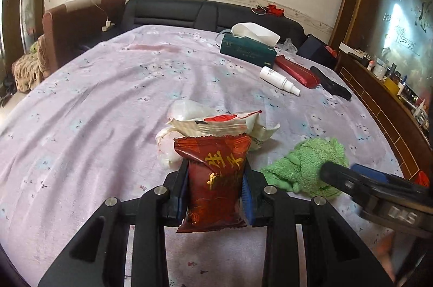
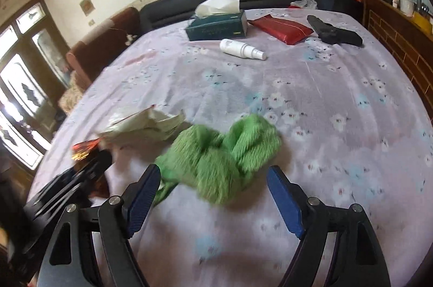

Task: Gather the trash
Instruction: 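Grasp the red snack bag with the left tool while the right tool grasps the green towel, then carry the red snack bag and green towel in both tools toward the red basket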

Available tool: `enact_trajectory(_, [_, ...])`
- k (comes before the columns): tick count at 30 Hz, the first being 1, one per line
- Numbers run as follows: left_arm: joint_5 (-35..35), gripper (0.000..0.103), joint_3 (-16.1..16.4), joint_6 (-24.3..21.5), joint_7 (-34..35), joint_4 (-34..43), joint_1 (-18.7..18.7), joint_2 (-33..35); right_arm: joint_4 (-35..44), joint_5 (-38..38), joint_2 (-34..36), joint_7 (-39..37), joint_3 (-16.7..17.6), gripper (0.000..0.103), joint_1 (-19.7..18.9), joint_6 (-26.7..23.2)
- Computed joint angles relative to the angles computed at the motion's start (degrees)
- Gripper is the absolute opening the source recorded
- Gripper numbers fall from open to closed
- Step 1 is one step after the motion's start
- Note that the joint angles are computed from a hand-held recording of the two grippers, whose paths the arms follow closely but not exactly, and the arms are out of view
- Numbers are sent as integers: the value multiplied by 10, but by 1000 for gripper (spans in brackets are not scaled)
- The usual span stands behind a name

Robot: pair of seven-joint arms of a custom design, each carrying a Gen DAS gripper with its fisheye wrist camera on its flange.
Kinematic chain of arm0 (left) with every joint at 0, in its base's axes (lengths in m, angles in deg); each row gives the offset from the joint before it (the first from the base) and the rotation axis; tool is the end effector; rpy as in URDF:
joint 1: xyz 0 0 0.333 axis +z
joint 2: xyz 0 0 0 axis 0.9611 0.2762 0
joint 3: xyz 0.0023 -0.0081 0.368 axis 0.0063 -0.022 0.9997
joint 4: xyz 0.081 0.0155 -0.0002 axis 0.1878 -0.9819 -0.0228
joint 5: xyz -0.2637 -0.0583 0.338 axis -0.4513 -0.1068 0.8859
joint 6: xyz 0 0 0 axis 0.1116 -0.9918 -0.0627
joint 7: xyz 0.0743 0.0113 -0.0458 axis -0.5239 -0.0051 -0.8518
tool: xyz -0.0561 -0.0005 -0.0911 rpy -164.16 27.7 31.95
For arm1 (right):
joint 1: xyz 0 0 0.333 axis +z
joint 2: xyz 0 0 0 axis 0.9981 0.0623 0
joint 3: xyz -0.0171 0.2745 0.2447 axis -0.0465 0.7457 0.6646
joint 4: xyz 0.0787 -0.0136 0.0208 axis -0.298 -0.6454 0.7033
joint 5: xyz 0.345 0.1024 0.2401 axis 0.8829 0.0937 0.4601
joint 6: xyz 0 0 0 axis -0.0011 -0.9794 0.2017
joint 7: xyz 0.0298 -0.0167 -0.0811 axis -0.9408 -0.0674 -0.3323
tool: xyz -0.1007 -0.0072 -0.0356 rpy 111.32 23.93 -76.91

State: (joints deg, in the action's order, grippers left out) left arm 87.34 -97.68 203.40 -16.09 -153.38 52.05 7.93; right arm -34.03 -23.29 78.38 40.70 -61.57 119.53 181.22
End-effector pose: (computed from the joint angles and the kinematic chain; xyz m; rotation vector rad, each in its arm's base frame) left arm 0.4872 -0.3476 0.3479 -2.0409 1.2971 -0.8017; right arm 0.5828 0.4725 0.3427 -2.0231 1.3891 -0.1010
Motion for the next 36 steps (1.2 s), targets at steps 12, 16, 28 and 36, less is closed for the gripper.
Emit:
enact_trajectory(12, [-14,30,0,-12,43,17,-9,17,-12,-22,17,3,-32,55,37,76])
enact_trajectory(16, [-16,30,0,-26,59,27,-17,24,-47,-7,0,-1,-72,54,69,151])
enact_trajectory(28, [-25,30,4,-52,90,40,-31,35,-54,92,-2,-62,-146,54,149,197])
enact_trajectory(36, [-21,30,4,-50,92,39,-33,33,-44,119,4,-83,-159,54,163,183])
